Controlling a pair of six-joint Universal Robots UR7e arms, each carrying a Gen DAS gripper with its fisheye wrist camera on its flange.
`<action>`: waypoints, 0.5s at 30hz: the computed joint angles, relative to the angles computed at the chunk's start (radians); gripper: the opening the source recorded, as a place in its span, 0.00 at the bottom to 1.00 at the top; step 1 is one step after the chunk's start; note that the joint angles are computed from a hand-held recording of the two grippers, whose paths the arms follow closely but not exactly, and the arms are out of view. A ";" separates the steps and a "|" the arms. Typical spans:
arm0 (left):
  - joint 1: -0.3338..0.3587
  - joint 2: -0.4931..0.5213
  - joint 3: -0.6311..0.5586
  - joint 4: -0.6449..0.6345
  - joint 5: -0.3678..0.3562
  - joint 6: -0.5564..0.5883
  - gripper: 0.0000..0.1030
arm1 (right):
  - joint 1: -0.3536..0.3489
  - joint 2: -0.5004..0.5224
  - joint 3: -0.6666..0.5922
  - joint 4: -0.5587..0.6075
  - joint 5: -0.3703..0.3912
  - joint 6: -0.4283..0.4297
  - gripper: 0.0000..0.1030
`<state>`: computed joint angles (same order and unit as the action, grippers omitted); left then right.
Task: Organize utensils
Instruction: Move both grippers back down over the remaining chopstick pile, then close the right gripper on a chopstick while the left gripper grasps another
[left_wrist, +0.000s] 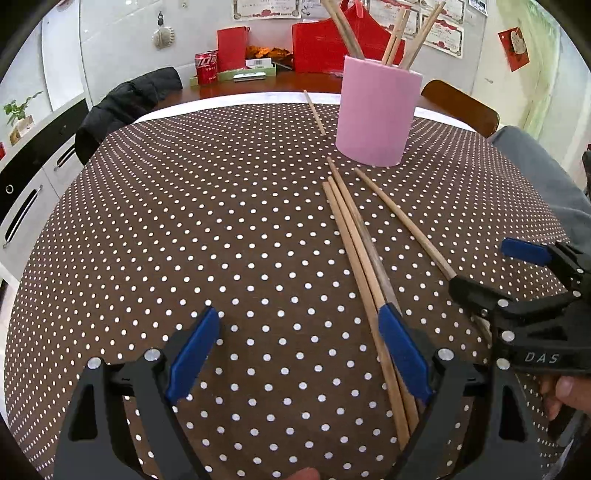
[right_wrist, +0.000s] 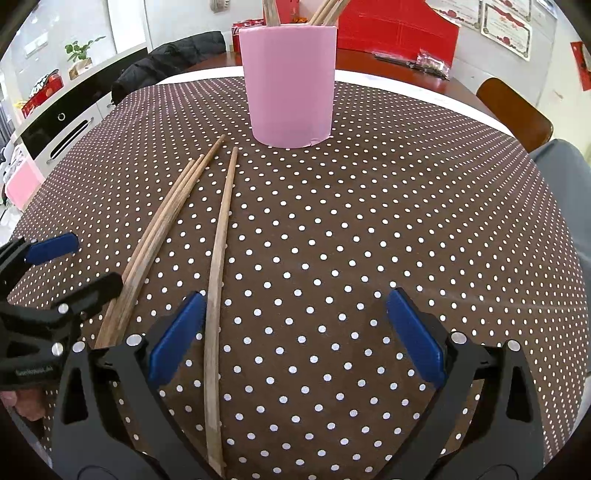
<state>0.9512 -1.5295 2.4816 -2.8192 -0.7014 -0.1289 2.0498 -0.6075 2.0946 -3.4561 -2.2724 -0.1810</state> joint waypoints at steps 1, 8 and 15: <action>0.000 0.005 -0.001 -0.002 0.000 0.003 0.84 | 0.000 0.001 -0.002 0.001 0.000 0.000 0.94; -0.003 0.049 -0.031 0.022 0.037 -0.007 0.85 | 0.001 0.012 -0.015 0.000 -0.012 0.004 0.94; 0.021 0.067 -0.068 0.029 0.027 0.024 0.85 | -0.006 0.010 -0.038 0.035 -0.009 0.003 0.94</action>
<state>0.9724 -1.4626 2.4131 -2.7902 -0.6743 -0.1046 2.0440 -0.5980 2.0566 -3.4215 -2.2813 -0.1781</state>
